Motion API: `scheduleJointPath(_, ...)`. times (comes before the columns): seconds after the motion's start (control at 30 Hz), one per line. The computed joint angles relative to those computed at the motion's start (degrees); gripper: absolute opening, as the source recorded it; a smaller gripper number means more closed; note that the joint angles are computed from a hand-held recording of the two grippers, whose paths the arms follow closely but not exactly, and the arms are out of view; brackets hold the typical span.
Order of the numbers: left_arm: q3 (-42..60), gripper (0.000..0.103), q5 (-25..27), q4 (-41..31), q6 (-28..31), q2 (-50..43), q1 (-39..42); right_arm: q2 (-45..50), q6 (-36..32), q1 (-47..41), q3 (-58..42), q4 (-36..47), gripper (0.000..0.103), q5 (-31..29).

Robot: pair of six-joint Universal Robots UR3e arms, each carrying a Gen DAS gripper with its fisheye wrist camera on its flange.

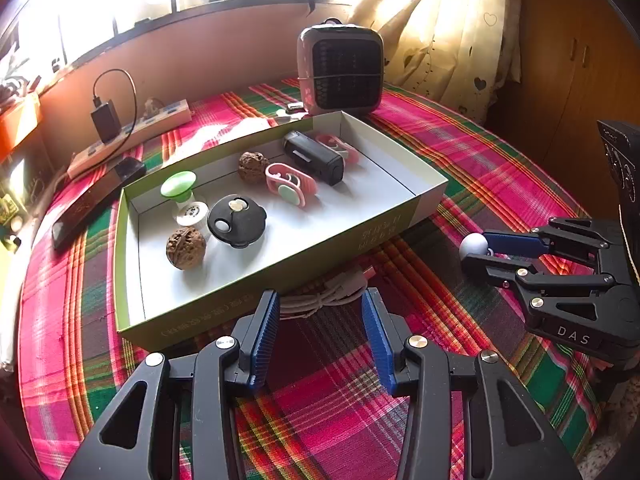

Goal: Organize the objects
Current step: 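Lower left gripper toward white cable while right gripper hovers over white egg ball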

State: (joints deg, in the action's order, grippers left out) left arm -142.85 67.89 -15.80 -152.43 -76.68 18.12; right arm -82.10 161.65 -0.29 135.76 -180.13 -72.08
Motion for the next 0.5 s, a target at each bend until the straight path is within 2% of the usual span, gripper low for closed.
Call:
scheduleJointPath(0.23,1.5,0.042,-1.3,-2.4,1.1,-1.8,0.1,0.4,-0.2,0.1,-0.8,1.1,0.031,-0.1)
scheduleJointPath(0.4,2.1,0.042,-6.8,-11.2,4.6,1.1,2.8,0.5,-0.1,0.2,-0.7,1.0,0.031,-0.1)
scheduleJointPath(0.5,1.5,0.042,-5.1,-8.9,4.5,0.9,1.1,0.5,-0.1,0.2,-0.7,1.0,0.031,-0.1)
